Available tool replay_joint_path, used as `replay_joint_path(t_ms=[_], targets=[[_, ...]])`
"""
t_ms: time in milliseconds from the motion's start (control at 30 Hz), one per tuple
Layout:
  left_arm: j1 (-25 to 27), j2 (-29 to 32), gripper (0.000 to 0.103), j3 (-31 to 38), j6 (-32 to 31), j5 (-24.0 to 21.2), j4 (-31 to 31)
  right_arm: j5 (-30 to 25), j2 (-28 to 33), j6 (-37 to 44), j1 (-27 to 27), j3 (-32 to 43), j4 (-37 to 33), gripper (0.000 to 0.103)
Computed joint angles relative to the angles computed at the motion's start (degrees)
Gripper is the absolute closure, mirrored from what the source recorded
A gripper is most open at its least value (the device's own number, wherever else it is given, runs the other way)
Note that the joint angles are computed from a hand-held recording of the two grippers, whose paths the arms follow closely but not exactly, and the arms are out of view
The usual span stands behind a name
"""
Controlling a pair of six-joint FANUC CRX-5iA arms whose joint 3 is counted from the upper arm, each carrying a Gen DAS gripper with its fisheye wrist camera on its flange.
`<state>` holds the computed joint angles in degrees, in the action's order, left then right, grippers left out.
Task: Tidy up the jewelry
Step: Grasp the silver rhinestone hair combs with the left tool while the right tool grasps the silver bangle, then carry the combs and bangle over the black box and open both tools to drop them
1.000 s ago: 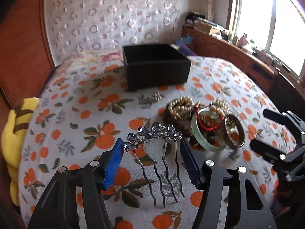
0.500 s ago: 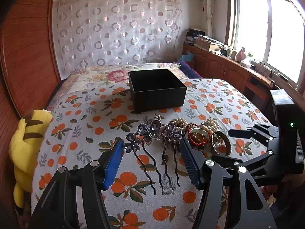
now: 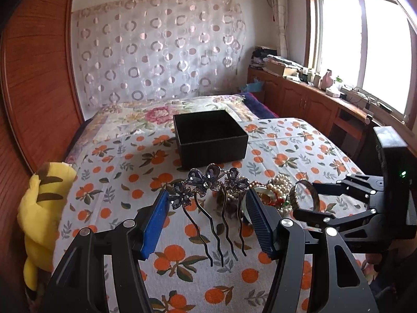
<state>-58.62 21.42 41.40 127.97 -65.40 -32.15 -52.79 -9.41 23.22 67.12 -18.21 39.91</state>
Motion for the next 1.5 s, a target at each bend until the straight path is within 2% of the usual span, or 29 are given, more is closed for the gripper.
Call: replay_joint_path(t_ms=[233, 600, 1000, 1333, 1500], targets=[[-0.11, -0.16, 0.045, 0.33, 0.01, 0.04, -0.5, -0.51, -0.99, -0.74, 1.2, 0.48, 4.08, 0.04], [0.77, 0.96, 0.045, 2.29, -0.94, -0.76, -0.42, 0.6, 0.19, 1.08, -0.32, 2.06, 4.96, 0.04], [4.9, 6.22, 0.045, 9.75, -4.75, -3.01, 2.01, 5.02, 6.26, 10.45, -7.58, 8.63, 1.09, 0.04], [7.96, 12.8, 0.045, 19.73, -8.7, -6.19, 4.07, 9.43, 13.83, 20.9, -14.59, 18.04, -5.44, 0.04], [9.16, 15.28, 0.045, 23.89, -10.09, -7.4, 5.05, 9.9, 17.24, 26.48, -17.01, 23.09, -9.75, 0.04]])
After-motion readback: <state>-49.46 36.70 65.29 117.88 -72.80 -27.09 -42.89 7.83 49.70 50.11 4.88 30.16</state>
